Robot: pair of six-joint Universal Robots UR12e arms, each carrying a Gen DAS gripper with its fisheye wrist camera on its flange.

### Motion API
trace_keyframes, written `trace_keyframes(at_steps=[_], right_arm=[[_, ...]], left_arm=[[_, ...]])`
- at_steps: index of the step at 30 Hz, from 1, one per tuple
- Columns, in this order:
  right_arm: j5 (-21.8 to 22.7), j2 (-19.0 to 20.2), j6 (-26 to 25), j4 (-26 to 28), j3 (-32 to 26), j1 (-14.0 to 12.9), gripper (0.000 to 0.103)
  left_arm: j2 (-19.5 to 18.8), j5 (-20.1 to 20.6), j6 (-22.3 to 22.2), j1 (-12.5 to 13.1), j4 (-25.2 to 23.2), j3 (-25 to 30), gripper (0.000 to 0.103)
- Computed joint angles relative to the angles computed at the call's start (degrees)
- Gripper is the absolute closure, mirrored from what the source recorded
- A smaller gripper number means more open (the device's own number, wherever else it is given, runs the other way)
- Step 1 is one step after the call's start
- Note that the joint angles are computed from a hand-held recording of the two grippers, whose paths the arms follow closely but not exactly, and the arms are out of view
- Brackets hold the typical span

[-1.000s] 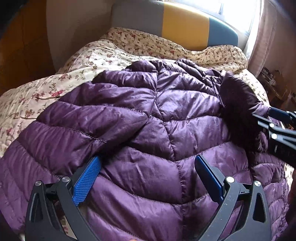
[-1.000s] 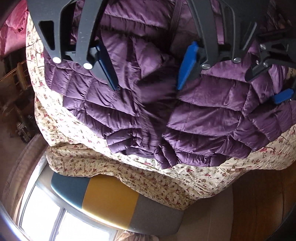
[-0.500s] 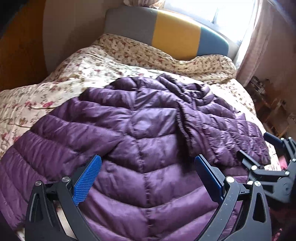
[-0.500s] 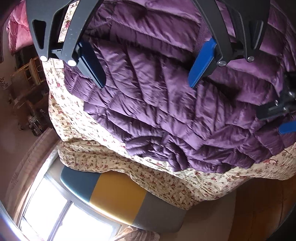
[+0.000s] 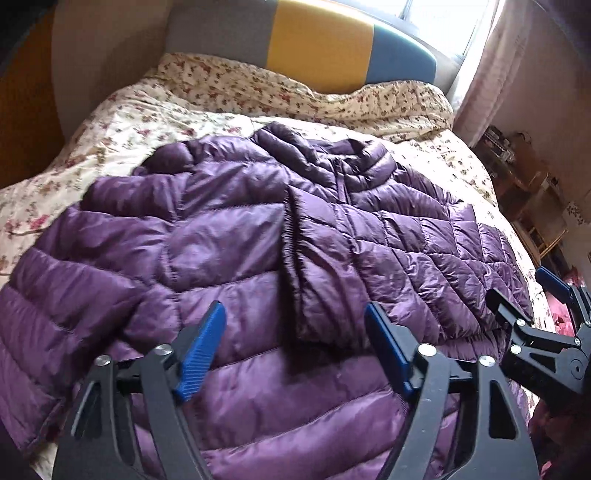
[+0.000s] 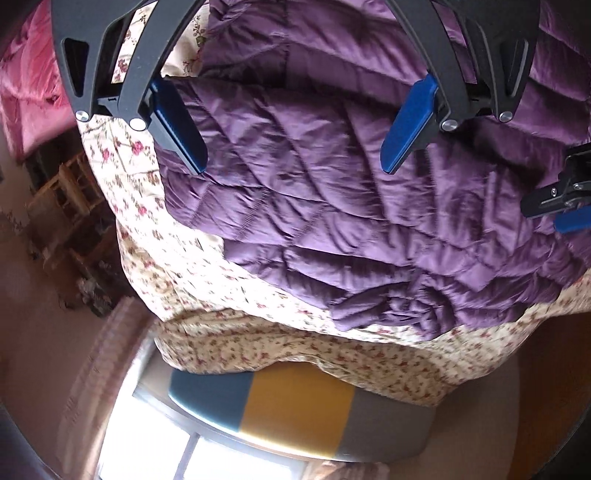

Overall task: Fold large clothes
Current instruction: 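Grasp the other sleeve of the jacket with the left tool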

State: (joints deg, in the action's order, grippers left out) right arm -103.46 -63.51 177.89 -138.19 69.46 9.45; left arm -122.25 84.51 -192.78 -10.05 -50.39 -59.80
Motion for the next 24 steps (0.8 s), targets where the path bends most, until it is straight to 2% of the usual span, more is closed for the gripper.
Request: trace_keyframes(at_steps=[2,4,5,6,9,13,24], right_arm=[[1.1,-0.3,2.7,0.2,0.3,-1.0,0.008],[2.1,-0.6,5.6,0.7,0.6,-2.1,0.008],[2.9,-0.7,7.7,1.1,0.7,-2.8,0.008],[3.4,-0.8,8.9,1.4,0.8,-3.3,0.008],[4.8,-0.9,12.8,2.3,0.8,-4.7,0.008],[5.7,-0.5,15.7,3.6,0.2,-5.6,0.008],[6.9,3.1,12.2,5.5,-3.5,-3.4,0.008]], left_arm=[[-0.8,-0.8,0.0,0.0,-1.3,1.2,0.043],[-1.4,-1.6,0.0,-0.1,-2.1,1.9,0.062],[-1.6,-2.4,0.0,0.0,-2.4,2.2,0.067],[-1.8,-2.9,0.0,0.0,-2.5,2.4,0.076],[-2.0,-3.0,0.3,0.0,-1.7,2.5,0.088],[-1.5,-3.8,-0.8,0.3,0.5,1.5,0.093],[1.5,-2.1,-2.4,1.6,4.1,-3.9,0.093]])
